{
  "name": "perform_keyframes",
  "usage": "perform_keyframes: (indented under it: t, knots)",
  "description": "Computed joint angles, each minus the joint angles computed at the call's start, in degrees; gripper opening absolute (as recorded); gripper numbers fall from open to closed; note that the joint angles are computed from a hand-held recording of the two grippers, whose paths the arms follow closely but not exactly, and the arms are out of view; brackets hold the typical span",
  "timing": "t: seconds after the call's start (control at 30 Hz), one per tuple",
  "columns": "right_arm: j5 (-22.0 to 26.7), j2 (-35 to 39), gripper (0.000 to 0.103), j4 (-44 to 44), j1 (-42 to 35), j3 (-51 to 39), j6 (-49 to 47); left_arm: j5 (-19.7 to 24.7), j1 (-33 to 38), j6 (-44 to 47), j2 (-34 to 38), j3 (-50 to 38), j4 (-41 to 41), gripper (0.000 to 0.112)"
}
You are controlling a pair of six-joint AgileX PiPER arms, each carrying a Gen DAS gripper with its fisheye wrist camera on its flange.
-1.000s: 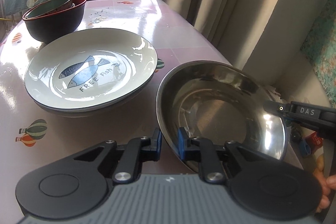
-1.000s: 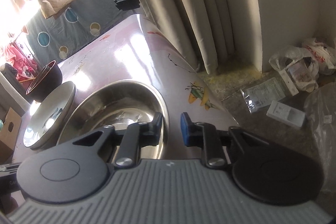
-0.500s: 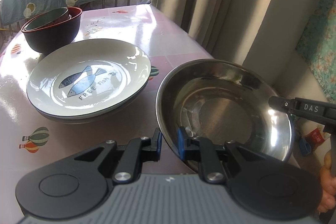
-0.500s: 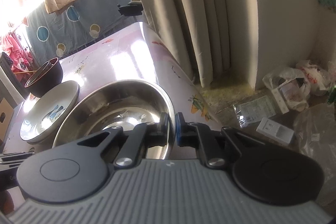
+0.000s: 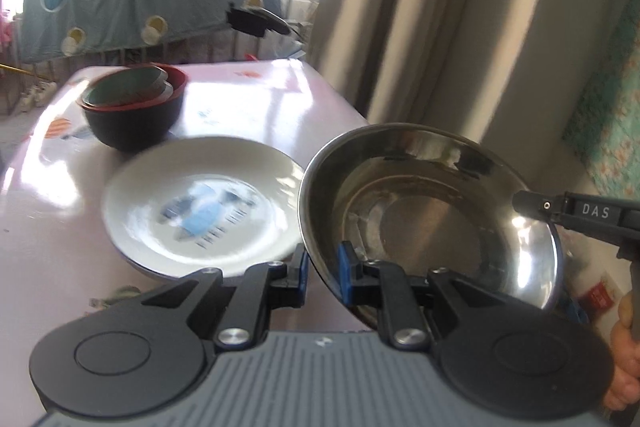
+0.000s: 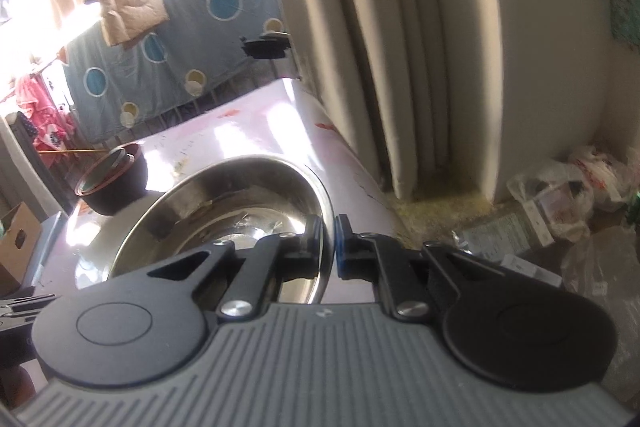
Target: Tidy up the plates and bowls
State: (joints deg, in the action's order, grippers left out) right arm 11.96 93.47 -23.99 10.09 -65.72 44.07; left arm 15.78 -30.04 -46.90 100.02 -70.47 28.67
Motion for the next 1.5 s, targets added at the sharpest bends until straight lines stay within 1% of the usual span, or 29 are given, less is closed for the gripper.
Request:
perform_keyframes:
  t: [0.07, 0.27, 0.37, 0.43, 0.57, 0.7, 0.83, 0.9, 1.07, 1.13, 1.17, 1.2, 1.3, 1.33, 1.37, 1.43, 1.47, 1.5]
  knots:
    - [0.4, 1.4, 0.007, 5.1, 0.8, -2.8, -5.2, 0.2, 1.1, -3.4, -0.8, 0.6, 3.4, 0.016]
    - [3.5, 8.2, 0.007, 16.4, 4.2, -13.5, -16.7, 0.7, 6.2, -5.2, -1.6, 0.8, 4.9, 0.017]
    - [5.4, 12.6, 0.007, 21.5, 5.8, -19.3, -20.8, 1.4, 8.9, -2.9, -1.0, 0.2, 3.1, 0.017]
    - [6.9, 15.8, 0.007, 23.8, 6.7, -23.1, -22.5, 1.9, 10.7, 0.3, 0.1, -0.9, 0.5, 0.017]
    - [10.6, 22.0, 0.007, 25.4, 8.4, -30.9, -23.5, 2.9, 13.7, 5.0, 2.6, -3.1, -2.9, 0.017]
    - [14.1, 27.5, 0.008, 23.4, 10.2, -38.0, -22.0, 2.7, 15.9, 10.9, 4.6, -4.8, -7.7, 0.018]
    - [17.9, 32.0, 0.009, 19.7, 11.6, -44.7, -20.7, 3.5, 16.9, 12.6, 6.7, -7.2, -8.2, 0.018]
    - [19.8, 34.3, 0.009, 19.2, 12.0, -48.3, -20.6, 4.0, 17.5, 15.3, 7.9, -8.7, -10.4, 0.018]
    - [22.8, 37.9, 0.009, 18.3, 12.2, -54.4, -20.4, 4.9, 17.8, 18.9, 9.6, -10.4, -13.8, 0.019]
    - [22.8, 38.1, 0.009, 17.9, 12.2, -54.7, -20.4, 5.2, 18.0, 21.6, 10.2, -11.0, -16.1, 0.019]
    - [21.6, 36.7, 0.009, 17.1, 12.3, -52.1, -19.7, 5.1, 18.0, 22.1, 10.3, -11.1, -16.7, 0.021]
    - [21.4, 36.5, 0.009, 16.5, 12.4, -51.8, -19.4, 4.8, 18.0, 22.3, 10.2, -10.8, -16.9, 0.022]
    - [22.6, 37.1, 0.011, 16.3, 12.6, -53.4, -19.8, 4.1, 17.7, 22.1, 9.8, -10.1, -16.8, 0.032]
    - [22.6, 37.1, 0.012, 16.5, 12.6, -53.4, -20.0, 3.3, 17.9, 23.2, 9.6, -9.6, -17.6, 0.037]
    - [22.9, 37.2, 0.016, 16.0, 12.8, -53.7, -19.5, 2.6, 17.8, 22.5, 9.2, -9.1, -16.6, 0.042]
    - [23.9, 37.4, 0.025, 13.9, 13.1, -54.4, -17.8, 1.5, 17.3, 18.8, 8.4, -8.2, -12.1, 0.050]
    - [23.8, 37.3, 0.026, 13.7, 13.0, -54.5, -17.5, 1.0, 17.2, 17.3, 8.1, -7.8, -10.4, 0.053]
    - [23.2, 36.9, 0.026, 13.7, 12.8, -53.7, -17.1, 0.9, 17.1, 16.6, 8.0, -7.8, -9.6, 0.053]
